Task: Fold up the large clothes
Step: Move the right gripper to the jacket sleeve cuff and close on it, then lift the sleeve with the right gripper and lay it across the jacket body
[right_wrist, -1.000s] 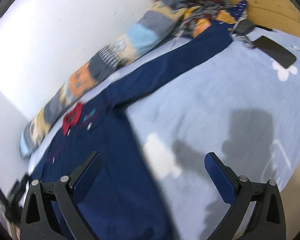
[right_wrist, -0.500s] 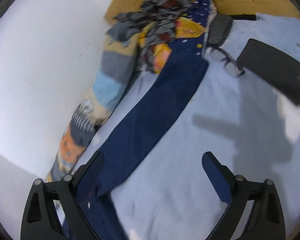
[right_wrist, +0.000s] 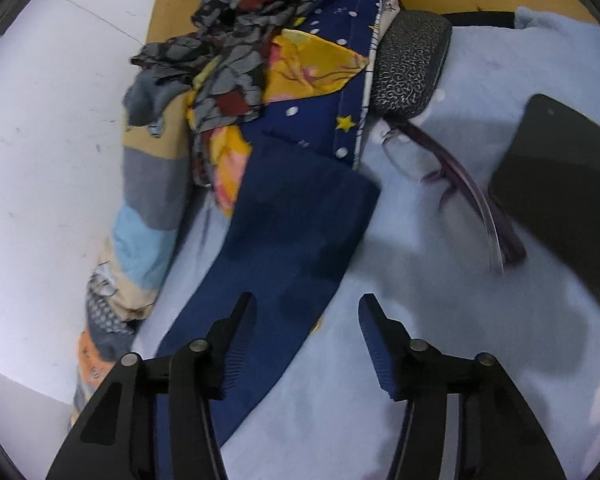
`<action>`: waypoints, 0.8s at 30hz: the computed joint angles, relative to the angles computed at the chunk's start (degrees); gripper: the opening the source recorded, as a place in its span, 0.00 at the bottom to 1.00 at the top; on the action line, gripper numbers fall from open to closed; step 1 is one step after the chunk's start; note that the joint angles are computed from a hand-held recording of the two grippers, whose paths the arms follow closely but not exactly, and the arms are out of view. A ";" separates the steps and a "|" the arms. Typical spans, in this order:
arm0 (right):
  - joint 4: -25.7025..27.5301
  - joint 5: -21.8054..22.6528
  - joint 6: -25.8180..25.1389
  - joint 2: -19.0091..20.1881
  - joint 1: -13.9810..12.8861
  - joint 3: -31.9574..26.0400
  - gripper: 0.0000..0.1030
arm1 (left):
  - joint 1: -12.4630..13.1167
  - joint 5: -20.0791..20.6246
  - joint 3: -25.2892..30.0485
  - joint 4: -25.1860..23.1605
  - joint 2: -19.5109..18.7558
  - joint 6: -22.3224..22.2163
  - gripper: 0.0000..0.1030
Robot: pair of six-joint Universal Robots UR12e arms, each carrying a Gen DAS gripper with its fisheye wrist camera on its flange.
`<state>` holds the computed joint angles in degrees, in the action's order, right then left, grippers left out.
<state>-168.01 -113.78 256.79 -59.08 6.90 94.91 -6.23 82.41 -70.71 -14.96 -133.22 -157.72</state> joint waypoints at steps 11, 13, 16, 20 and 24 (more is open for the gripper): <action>2.93 -1.48 -2.43 1.66 -2.32 -1.28 0.48 | -0.01 0.43 -0.72 0.55 0.05 2.21 1.00; 1.24 -1.87 -3.76 2.28 -2.46 -1.29 0.52 | 0.01 0.32 -0.71 0.00 0.09 2.01 1.00; 0.73 -3.81 -7.93 3.67 -2.07 -2.99 0.60 | 0.09 -0.07 -0.29 -1.83 0.09 1.31 1.00; 3.87 -2.40 -10.93 3.94 -1.68 -4.93 0.10 | 0.39 -1.36 0.20 -3.16 0.16 -0.13 1.00; 2.19 -5.31 -12.55 3.52 -0.30 -5.27 0.10 | 0.82 -2.69 0.38 -4.43 0.41 -1.81 1.00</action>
<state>-165.81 -119.09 244.24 -55.55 6.60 89.64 -5.41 79.72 -70.34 -19.40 -132.82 -159.53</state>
